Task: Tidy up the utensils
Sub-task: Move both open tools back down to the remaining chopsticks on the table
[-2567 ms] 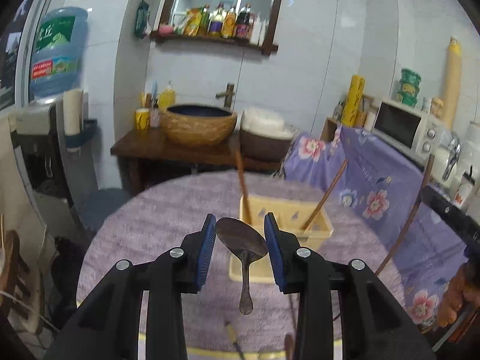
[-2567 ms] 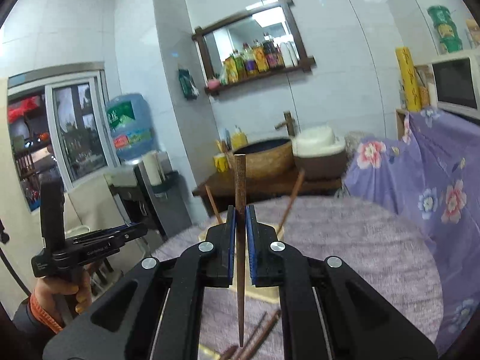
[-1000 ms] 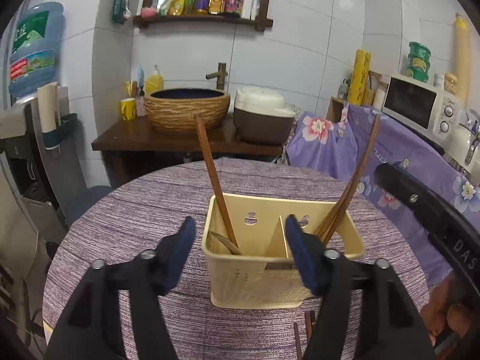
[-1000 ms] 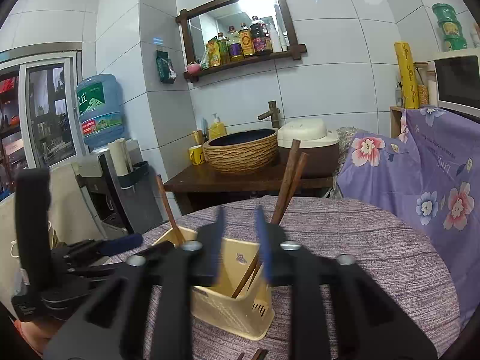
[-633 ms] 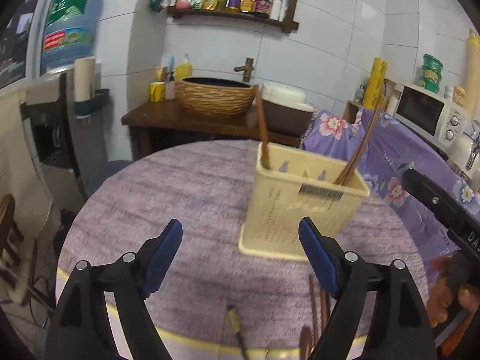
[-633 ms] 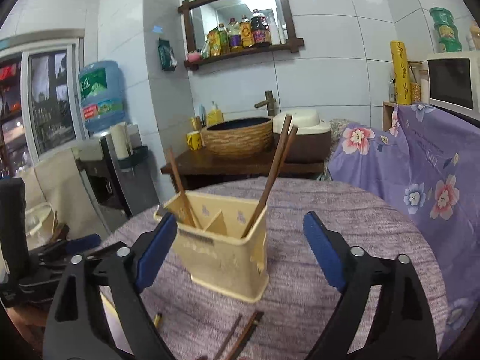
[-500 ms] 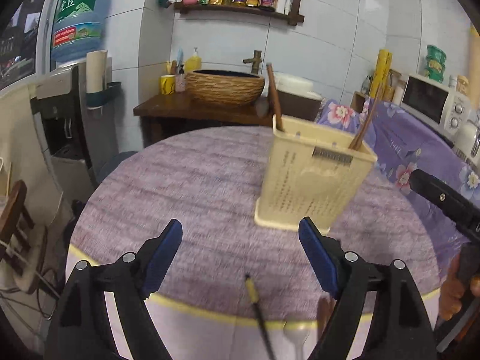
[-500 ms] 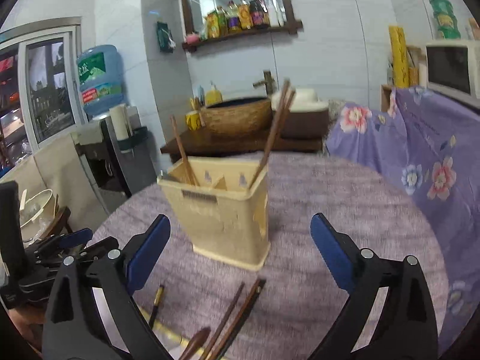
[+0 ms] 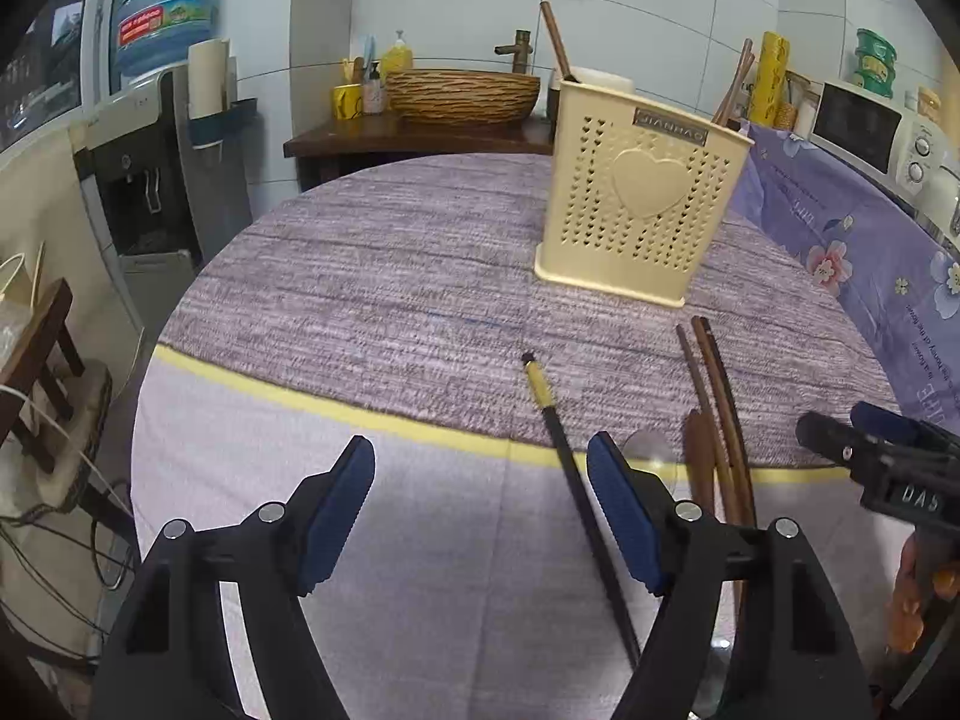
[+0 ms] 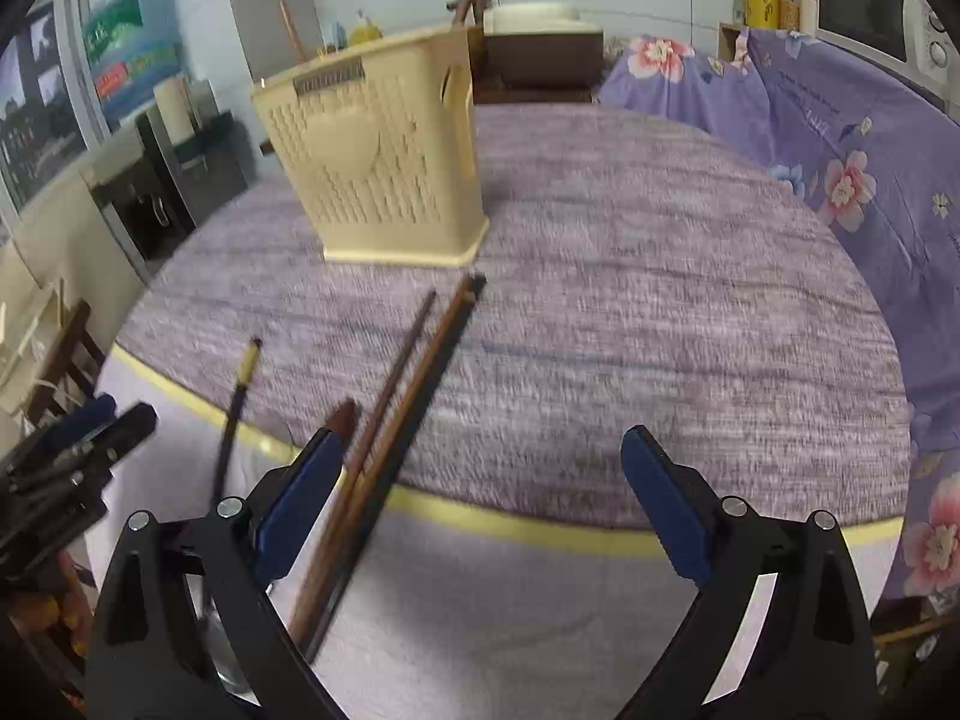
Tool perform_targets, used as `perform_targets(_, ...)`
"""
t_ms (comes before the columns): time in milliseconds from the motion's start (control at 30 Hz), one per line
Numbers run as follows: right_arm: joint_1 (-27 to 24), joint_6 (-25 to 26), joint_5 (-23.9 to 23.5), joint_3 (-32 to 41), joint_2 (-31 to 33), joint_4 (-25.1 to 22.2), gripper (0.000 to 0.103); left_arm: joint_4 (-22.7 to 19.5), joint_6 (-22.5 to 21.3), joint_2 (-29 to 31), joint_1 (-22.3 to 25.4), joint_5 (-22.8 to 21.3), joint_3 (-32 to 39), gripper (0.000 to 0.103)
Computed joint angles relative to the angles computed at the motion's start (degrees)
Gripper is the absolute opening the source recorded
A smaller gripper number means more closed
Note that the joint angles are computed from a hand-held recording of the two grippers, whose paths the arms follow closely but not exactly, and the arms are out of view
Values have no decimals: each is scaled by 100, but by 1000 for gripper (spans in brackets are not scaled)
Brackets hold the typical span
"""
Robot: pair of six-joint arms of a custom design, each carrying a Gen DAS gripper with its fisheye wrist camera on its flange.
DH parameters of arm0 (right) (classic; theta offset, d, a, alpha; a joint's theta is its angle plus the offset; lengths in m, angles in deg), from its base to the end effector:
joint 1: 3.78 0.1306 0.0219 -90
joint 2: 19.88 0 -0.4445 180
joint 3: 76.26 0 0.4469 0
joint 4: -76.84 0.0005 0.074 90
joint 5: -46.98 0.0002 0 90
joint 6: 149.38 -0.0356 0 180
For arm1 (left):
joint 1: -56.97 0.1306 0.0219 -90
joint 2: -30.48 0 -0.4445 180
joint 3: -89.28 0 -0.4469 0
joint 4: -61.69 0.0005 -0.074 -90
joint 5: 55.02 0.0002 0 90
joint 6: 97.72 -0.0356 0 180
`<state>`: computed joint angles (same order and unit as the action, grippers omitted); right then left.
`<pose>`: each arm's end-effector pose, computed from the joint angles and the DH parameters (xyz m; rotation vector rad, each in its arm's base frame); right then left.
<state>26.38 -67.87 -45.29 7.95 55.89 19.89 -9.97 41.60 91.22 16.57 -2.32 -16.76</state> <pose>0.3689 0.2154 0.5448 -0.4782 2.4007 0.3526 0.2368 -0.1739 0.5333 -0.3988 2.2828 0.0920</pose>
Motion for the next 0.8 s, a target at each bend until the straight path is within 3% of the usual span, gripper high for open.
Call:
perform_targets(133,167,74,432,-104,-13,-232,93,-91,252,-38,-134,-34,-92,72)
perform_targets(800,410,214,626,244,439,-909,92,-82,317,18,-249,22,-134,72)
